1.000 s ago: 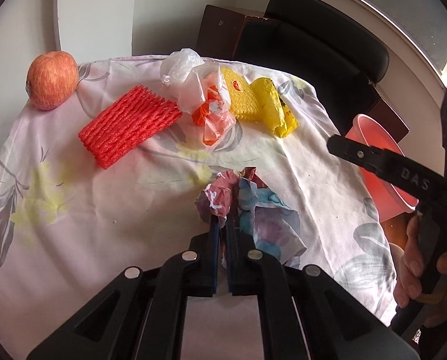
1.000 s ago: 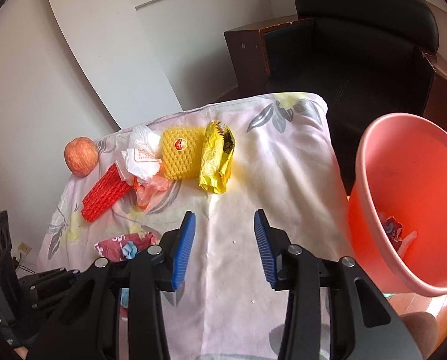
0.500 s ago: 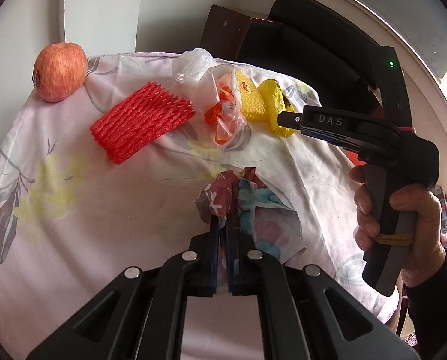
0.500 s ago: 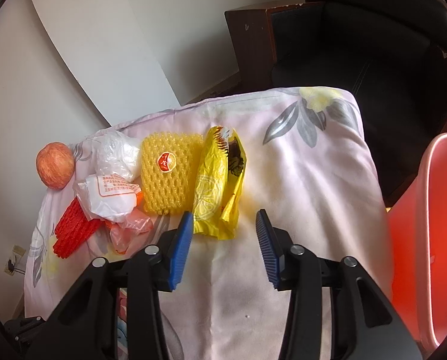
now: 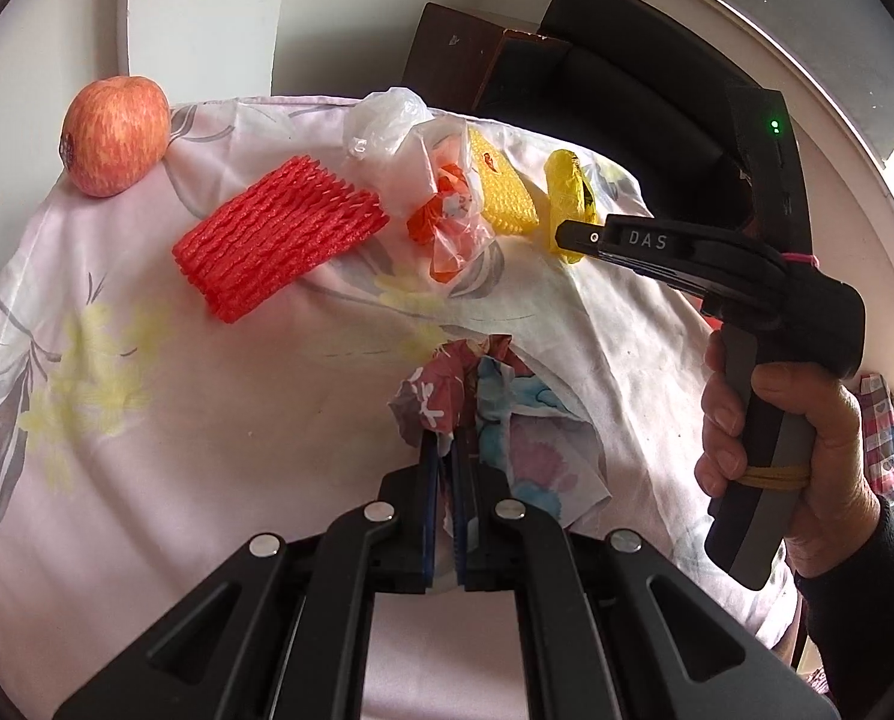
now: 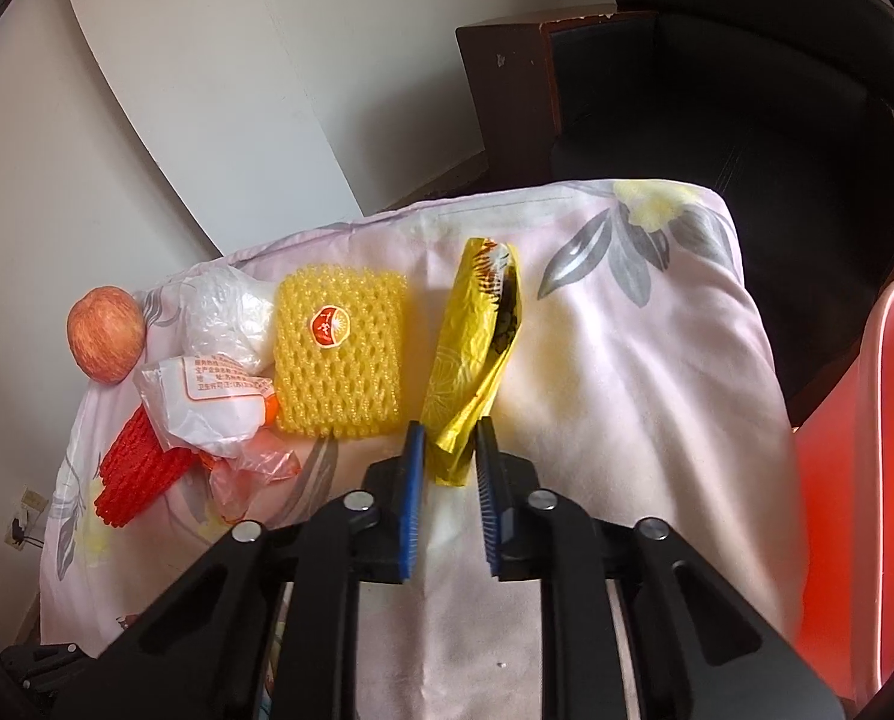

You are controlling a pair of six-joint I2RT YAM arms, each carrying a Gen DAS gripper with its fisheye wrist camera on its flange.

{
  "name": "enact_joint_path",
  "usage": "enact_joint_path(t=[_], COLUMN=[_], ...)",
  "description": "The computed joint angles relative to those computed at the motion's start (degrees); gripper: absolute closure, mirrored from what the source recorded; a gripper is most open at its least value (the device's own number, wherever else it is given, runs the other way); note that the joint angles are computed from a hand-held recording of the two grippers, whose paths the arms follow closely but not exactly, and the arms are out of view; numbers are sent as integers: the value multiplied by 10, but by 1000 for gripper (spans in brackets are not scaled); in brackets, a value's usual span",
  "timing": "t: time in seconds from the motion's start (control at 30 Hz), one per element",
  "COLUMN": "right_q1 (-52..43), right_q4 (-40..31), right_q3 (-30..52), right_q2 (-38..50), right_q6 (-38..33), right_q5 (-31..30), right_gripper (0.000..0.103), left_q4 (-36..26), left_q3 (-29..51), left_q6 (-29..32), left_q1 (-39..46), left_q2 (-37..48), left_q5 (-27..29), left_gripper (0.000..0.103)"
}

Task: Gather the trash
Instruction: 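Close the right gripper on the yellow foil wrapper, then carry both wrappers over the pink bucket and open both grippers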

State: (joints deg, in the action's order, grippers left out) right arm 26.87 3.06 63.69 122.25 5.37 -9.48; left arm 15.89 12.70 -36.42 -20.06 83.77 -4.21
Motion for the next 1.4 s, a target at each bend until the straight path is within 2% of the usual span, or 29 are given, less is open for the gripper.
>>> enact_joint_path(t=[0.07, 0.23, 0.67, 0.9, 1.1, 1.4], right_q1=[-2, -7, -23, -28, -40, -84], right_q4=[9, 23, -19, -39, -35, -33], right_q3=[-16, -75, -230, -275, -314, -341], right_q2=[-13, -63, -238, -310, -362, -417], right_q6=[-3, -10, -37, -46, -62, -76], right_q5=[1, 3, -8, 0, -3, -16], right_gripper=[94, 94, 94, 94, 94, 94], left_q4=[-5, -38, -106, -128, -154, -169], left_q3=[3, 9, 41, 86, 129, 187], left_q6=[-2, -14, -72, -87, -99, -96], left_q1=[-4, -18, -78, -108, -157, -193], left_q2=[-4, -33, -68, -46, -26, 16], left_q5=[-4, -23, -95, -123, -170, -188], left_gripper=[100, 100, 100, 100, 100, 100])
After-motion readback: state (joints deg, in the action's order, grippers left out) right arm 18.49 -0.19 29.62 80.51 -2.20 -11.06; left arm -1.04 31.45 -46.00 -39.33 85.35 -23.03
